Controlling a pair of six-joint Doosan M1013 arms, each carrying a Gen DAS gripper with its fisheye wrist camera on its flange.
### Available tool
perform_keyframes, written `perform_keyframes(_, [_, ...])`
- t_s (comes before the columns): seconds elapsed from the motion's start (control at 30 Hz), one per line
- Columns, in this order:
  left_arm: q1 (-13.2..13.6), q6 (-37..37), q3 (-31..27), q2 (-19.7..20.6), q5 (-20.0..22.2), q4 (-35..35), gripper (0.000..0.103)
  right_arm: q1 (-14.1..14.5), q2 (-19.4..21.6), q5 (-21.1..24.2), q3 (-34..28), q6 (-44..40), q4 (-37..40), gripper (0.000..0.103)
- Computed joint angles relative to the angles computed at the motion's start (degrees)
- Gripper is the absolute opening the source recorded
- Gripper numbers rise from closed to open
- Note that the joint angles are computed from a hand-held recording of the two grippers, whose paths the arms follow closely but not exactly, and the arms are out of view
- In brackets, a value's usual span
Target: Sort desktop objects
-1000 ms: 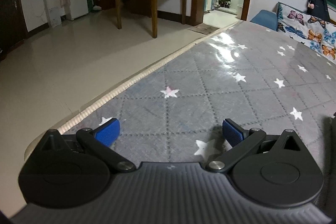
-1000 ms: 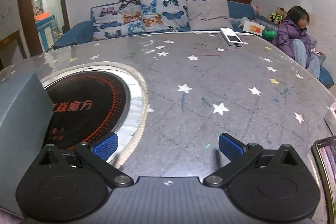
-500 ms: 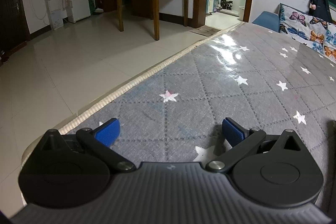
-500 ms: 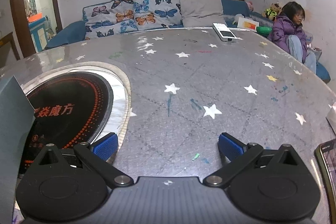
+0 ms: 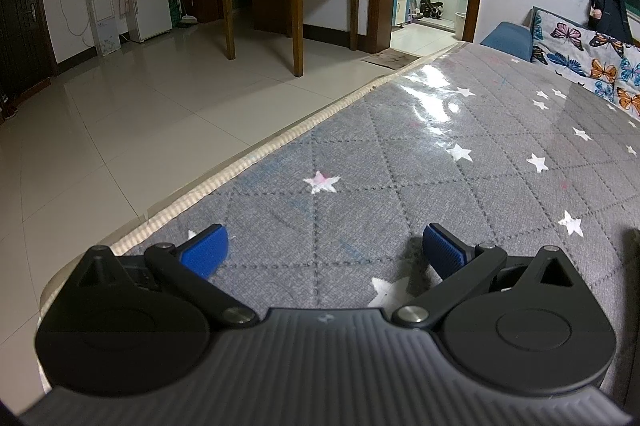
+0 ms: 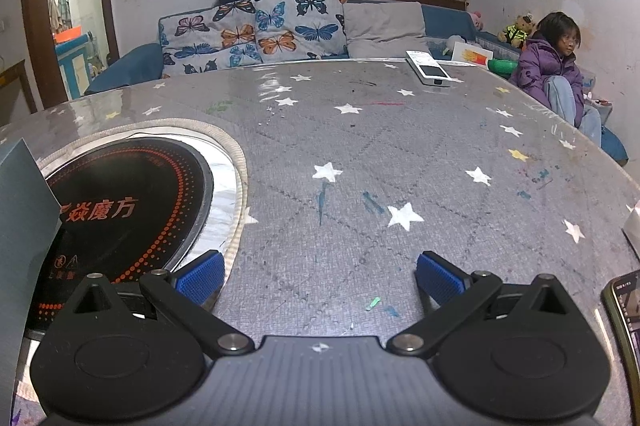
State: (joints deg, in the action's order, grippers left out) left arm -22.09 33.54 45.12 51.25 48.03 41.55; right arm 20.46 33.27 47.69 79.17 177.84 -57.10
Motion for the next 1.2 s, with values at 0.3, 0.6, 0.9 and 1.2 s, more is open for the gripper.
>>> perform_keyframes(0.3, [-0.12, 0.03, -0.14, -0.01, 0.23, -0.08, 0.103, -0.06, -0.27, -0.23, 0.45, 0.29, -0.19, 0.103])
perform_keyframes(0.6, [-0.11, 0.07, -0.18, -0.02, 0.26, -0.12, 0.103, -0.1, -0.6, -0.3, 0.85, 0.35, -0.21, 0.103])
perform_keyframes(0.9, [-0.1, 0.07, -0.13, -0.05, 0.25, -0.11, 0.103, -0.06, -0.68, -0.25, 0.97, 0.4, -0.26, 0.103])
perform_keyframes(1.2, [-0.1, 0.12, -0.14, -0.07, 0.27, -0.15, 0.103, 0.02, -0.3, -0.12, 0.5, 0.39, -0.2, 0.103])
